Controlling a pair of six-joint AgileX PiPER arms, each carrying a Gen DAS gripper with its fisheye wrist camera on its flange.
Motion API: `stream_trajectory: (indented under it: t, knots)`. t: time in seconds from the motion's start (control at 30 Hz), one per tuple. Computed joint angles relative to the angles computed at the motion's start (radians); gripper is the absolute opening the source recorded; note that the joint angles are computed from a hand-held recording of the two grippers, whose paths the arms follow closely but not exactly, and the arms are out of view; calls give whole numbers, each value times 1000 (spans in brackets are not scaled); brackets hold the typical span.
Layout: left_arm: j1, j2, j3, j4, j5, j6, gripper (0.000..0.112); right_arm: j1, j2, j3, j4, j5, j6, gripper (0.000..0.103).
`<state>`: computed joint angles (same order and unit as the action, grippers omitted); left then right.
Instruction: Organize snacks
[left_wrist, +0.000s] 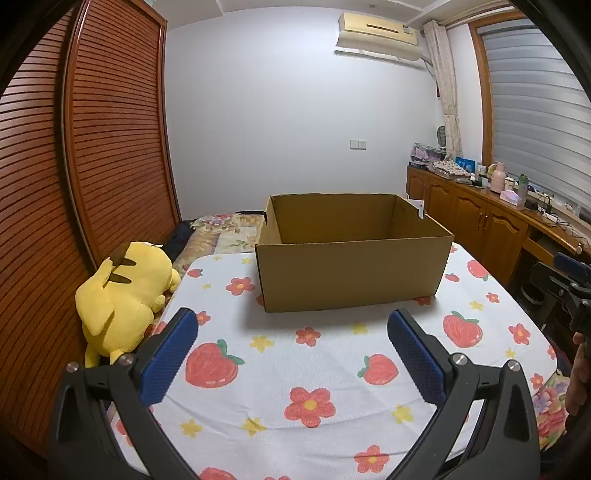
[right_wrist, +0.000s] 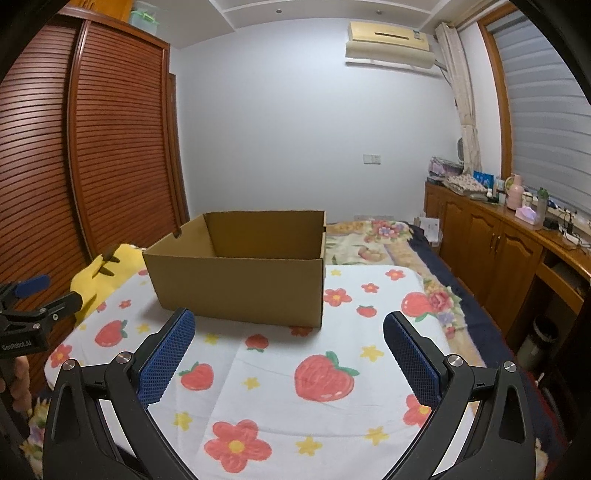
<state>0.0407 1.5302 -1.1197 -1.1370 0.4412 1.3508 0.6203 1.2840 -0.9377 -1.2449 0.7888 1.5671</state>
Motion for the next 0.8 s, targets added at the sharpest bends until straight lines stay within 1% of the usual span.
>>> stream_trajectory:
  t: [0.8]
  knots:
    - [-3,-26,20,-22,-7,26,103,11,3,-8,-2,13,-1,103]
